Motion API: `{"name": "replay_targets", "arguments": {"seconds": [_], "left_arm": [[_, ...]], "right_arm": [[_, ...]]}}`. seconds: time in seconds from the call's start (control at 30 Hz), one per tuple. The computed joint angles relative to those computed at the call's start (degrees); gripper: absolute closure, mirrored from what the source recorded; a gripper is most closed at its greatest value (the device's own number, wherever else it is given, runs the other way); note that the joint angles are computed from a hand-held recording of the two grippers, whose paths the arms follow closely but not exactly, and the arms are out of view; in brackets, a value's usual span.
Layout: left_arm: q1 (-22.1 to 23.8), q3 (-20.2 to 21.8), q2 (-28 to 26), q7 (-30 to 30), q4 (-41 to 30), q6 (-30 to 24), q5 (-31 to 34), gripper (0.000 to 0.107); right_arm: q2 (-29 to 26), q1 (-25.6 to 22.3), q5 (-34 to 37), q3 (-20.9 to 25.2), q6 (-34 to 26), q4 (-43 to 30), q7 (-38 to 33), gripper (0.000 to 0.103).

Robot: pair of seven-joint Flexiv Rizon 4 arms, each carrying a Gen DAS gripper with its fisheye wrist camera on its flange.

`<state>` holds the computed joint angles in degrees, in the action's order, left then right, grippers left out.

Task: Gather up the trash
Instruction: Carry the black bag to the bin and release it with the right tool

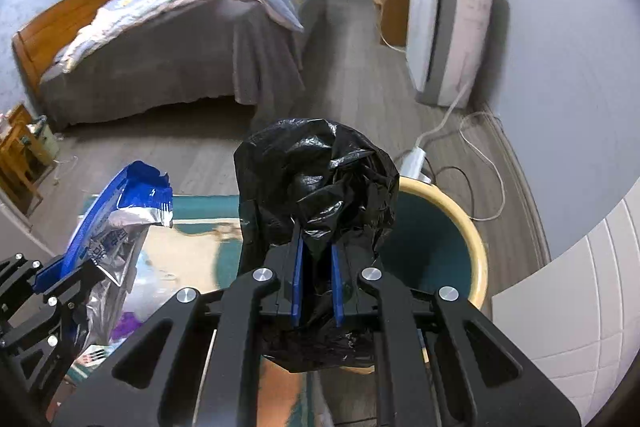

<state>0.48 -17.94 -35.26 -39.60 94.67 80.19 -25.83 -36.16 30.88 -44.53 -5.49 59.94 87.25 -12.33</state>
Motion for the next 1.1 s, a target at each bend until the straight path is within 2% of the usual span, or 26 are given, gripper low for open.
{"name": "replay_targets", "arguments": {"seconds": [0.17,0.37,0.67,0.77,0.83,0.93,1.0,1.03,1.1], "left_arm": [[-3.44,2.39,-3.94,-1.69,-5.68,-4.03,2.00,0.089],[-7.66,4.89,-10.39,-4.10,-14.65,-8.38,4.77,0.089],[-10.08,3.79,-16.76,-3.96,-24.29,-12.35,5.73,0.089],[-9.95,2.54,-17.56,-3.03,-25.22,-12.21,4.97,0.078],[-9.83,2.03,-17.57,-2.56,-24.72,-10.99,4.59,0.060],[-9.22,1.59,-16.67,-2.23,-22.97,-9.48,4.03,0.051],[-9.07,1.86,-16.57,-2.57,-22.64,-8.61,3.89,0.041],[-8.84,1.87,-16.18,-2.80,-21.85,-7.61,3.78,0.034],[-8.47,2.06,-15.37,-3.59,-20.53,-6.07,3.65,0.025]], "right_arm": [[-0.79,-2.27,3.25,0.33,-0.66,0.89,0.22,0.092],[-0.98,-3.33,5.55,0.01,-4.79,1.88,1.92,0.091],[-0.15,-3.12,2.28,-0.92,-7.42,2.84,7.14,0.086],[-0.09,-3.10,1.35,-0.73,-8.55,2.72,7.81,0.074],[-0.34,-3.45,1.27,-0.39,-8.76,2.40,7.86,0.067],[-0.65,-3.87,1.83,0.18,-9.19,1.79,7.50,0.058],[-0.77,-3.96,2.21,0.47,-9.14,1.40,7.35,0.043],[-0.84,-3.97,2.40,0.62,-9.12,1.18,7.12,0.040],[-0.87,-3.77,2.62,0.84,-9.39,0.69,6.48,0.026]]}}
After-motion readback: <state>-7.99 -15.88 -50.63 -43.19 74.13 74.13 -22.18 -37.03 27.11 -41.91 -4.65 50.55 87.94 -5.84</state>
